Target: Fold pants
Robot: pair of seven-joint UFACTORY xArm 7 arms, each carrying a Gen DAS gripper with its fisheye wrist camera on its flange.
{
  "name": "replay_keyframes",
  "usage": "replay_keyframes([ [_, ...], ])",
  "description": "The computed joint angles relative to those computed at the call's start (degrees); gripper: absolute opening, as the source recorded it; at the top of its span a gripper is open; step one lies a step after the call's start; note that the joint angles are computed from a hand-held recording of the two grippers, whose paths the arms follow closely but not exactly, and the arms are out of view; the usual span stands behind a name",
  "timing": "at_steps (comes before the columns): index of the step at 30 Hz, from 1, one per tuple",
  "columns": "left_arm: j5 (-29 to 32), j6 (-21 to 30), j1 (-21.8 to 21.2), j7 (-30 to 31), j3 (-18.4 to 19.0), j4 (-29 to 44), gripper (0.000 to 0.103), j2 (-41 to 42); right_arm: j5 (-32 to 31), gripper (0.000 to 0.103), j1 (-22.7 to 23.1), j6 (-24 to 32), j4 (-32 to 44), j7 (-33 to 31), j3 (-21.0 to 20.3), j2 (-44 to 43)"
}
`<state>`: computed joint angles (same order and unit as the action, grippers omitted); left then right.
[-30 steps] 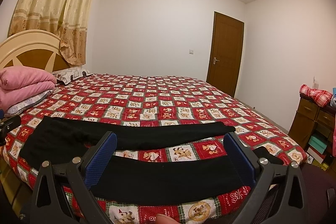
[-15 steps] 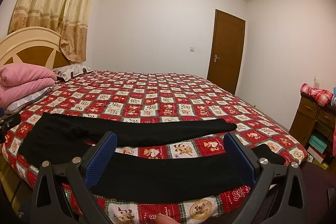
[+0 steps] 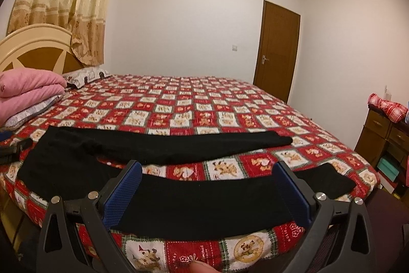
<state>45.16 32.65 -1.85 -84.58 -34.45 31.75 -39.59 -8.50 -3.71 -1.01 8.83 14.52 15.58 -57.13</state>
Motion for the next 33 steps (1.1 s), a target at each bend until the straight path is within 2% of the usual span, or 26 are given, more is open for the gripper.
replay_keyframes([
  [1,0.4,-0.9,0.6,0.3,1.3,-0.7,0.103,0.1,-0.1,0.102,-0.6,-0.5,0.1,0.2,0.6,1.1],
  [2,0.9,-2.1,2.2,1.7,4.4,-1.8,0.103,0.8,-0.1,0.102,-1.1,-0.8,0.2,0.5,1.3,2.2],
  [3,0.9,-2.2,3.1,2.2,5.5,-2.1,0.102,1.4,-0.3,0.102,-1.7,-1.3,0.3,0.7,2.0,3.6],
  [5,2.0,-6.3,5.4,5.0,10.7,-3.5,0.093,2.6,-0.6,0.102,-3.3,-2.1,0.3,1.2,3.7,5.6],
  [8,5.1,-8.6,10.6,9.6,13.1,-2.5,0.091,6.2,-1.0,0.102,-6.6,-4.1,0.5,2.1,6.9,9.3],
  [9,7.4,-11.2,12.8,10.7,14.3,-2.0,0.09,8.0,-1.1,0.102,-7.5,-4.8,0.5,2.3,7.6,10.4],
  [12,9.0,-15.3,15.7,12.6,16.8,0.0,0.089,13.1,-1.1,0.102,-11.4,-7.1,1.1,2.6,10.8,14.1],
  [14,8.8,-19.2,16.5,14.0,18.9,2.0,0.079,17.6,-0.9,0.102,-14.2,-8.4,1.7,2.4,12.9,16.5],
  [18,5.2,-23.1,15.2,18.8,22.6,6.4,0.068,26.3,0.3,0.102,-19.2,-9.7,2.7,1.9,16.5,19.8],
  [22,1.6,-23.8,11.7,24.3,26.5,11.0,0.06,33.6,1.4,0.102,-22.4,-10.3,3.8,0.9,18.1,22.8],
  [24,-2.6,-24.5,9.3,29.1,28.9,11.9,0.053,35.6,1.8,0.102,-23.4,-10.1,4.5,0.0,18.4,23.9],
  [26,-8.8,-24.8,7.0,35.5,30.9,12.6,0.051,37.2,2.0,0.102,-25.2,-10.3,5.6,-1.1,19.0,25.4],
  [28,-14.0,-25.9,5.8,40.4,32.5,12.7,0.051,37.8,2.3,0.102,-26.4,-11.0,6.8,-2.5,18.5,27.0],
  [29,-18.5,-26.3,5.0,44.5,33.1,12.6,0.051,37.9,2.6,0.102,-26.5,-11.2,7.5,-3.3,17.9,27.9],
  [31,-24.7,-26.7,4.0,50.0,33.8,12.7,0.049,38.4,3.2,0.102,-25.9,-10.7,9.2,-4.9,15.7,30.1],
  [33,-26.1,-26.7,3.5,52.5,33.9,12.7,0.045,38.5,3.9,0.102,-24.5,-10.2,11.2,-6.2,12.7,32.5],
])
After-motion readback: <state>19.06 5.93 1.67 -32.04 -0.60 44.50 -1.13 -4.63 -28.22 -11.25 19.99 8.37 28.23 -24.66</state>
